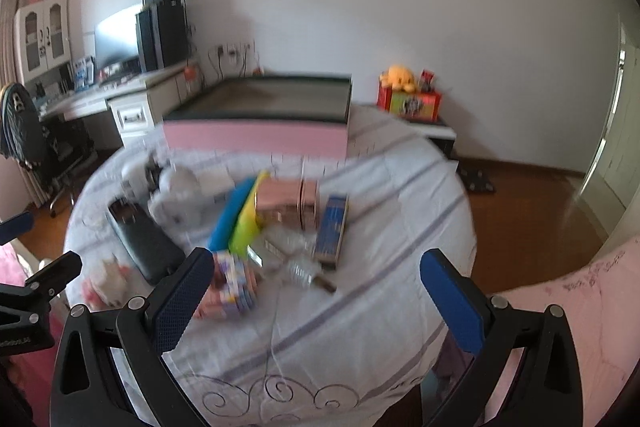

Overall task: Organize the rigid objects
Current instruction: 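Grasp the pink-white block figure with left gripper while right grasps pink block ring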

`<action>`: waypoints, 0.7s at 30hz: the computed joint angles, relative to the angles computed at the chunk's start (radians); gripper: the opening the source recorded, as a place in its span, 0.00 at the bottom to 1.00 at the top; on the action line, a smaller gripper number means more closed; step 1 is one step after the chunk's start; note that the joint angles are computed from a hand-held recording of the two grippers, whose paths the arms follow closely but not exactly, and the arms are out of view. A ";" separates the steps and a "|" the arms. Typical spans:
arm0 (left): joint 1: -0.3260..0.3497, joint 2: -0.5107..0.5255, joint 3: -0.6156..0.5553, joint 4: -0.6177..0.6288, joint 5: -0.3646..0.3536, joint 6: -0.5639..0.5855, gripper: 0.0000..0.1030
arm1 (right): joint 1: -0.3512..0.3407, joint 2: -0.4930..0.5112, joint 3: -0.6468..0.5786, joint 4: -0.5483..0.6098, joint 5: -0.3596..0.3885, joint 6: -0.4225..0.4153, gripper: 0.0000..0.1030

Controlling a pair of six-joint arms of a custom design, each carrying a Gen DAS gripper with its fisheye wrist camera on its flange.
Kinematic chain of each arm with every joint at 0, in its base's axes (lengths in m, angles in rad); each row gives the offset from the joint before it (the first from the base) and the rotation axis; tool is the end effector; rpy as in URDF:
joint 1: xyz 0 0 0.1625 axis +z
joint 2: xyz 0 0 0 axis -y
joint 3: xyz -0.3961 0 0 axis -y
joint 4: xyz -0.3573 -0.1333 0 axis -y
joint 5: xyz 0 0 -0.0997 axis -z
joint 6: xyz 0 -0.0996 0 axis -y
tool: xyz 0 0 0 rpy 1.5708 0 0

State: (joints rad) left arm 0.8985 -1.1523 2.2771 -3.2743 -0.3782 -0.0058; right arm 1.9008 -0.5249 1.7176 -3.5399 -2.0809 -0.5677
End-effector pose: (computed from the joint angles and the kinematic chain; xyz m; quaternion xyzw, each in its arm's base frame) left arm -0.0840 -0.4682 0.2258 0.1080 0.8018 -0.4017 0.4291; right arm 0.2767 -0.5465 0.0368 0.3026 -0.8484 0.3360 0.2753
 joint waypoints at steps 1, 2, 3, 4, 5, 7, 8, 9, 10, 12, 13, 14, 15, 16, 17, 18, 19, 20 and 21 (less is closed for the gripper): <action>0.005 -0.004 0.001 0.020 -0.004 -0.013 1.00 | -0.005 0.005 0.000 0.008 0.000 0.001 1.00; 0.013 -0.002 -0.001 0.039 -0.014 -0.028 1.00 | -0.008 0.010 -0.002 0.013 -0.003 0.000 1.00; 0.021 0.003 -0.004 0.040 -0.026 -0.024 1.00 | -0.010 0.015 -0.003 0.018 -0.005 0.001 1.00; 0.027 0.005 -0.003 0.045 -0.037 -0.026 1.00 | -0.013 0.022 -0.008 0.021 -0.006 0.001 1.00; 0.035 0.009 -0.006 0.057 -0.046 -0.028 1.00 | -0.015 0.025 -0.010 0.030 -0.007 0.003 1.00; 0.049 0.024 -0.016 0.072 -0.059 -0.025 1.00 | -0.017 0.027 -0.012 0.042 -0.006 0.008 1.00; 0.053 0.024 -0.015 0.074 -0.064 -0.022 1.00 | -0.017 0.027 -0.013 0.049 -0.004 0.011 1.00; 0.055 0.033 -0.015 0.059 -0.064 -0.017 0.99 | -0.017 0.029 -0.016 0.054 -0.002 0.012 1.00; 0.061 0.042 -0.017 0.034 -0.068 -0.006 0.98 | -0.016 0.031 -0.018 0.060 -0.001 0.011 1.00; 0.077 0.044 -0.024 0.036 -0.108 0.006 0.90 | -0.014 0.040 -0.025 0.063 0.000 0.006 1.00; 0.082 0.044 -0.022 0.016 -0.132 0.020 0.82 | -0.014 0.043 -0.027 0.065 0.003 0.005 1.00; 0.089 0.049 -0.019 -0.033 -0.166 0.052 0.77 | -0.014 0.045 -0.028 0.066 0.008 0.005 1.00; 0.093 0.049 -0.018 -0.048 -0.186 0.068 0.66 | -0.014 0.046 -0.028 0.069 0.015 0.005 1.00; 0.094 0.051 -0.016 -0.067 -0.202 0.090 0.54 | -0.013 0.047 -0.028 0.068 0.018 0.003 1.00; 0.094 0.052 -0.016 -0.082 -0.211 0.105 0.45 | -0.012 0.049 -0.029 0.067 0.017 0.000 1.00; 0.092 0.050 -0.014 -0.085 -0.212 0.105 0.43 | -0.010 0.052 -0.031 0.069 0.017 -0.004 1.00; 0.095 0.047 -0.014 -0.087 -0.218 0.101 0.43 | -0.010 0.053 -0.030 0.066 0.020 -0.008 1.00; 0.097 0.040 -0.009 -0.085 -0.228 0.098 0.43 | -0.010 0.054 -0.028 0.064 0.022 -0.010 1.00; 0.100 0.033 -0.006 -0.085 -0.237 0.097 0.43 | -0.009 0.054 -0.028 0.068 0.024 -0.011 1.00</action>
State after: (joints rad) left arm 0.9980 -1.1197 2.2715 -3.3593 -0.6148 0.0909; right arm 1.8916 -0.4711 1.6894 -3.4721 -2.0571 -0.5786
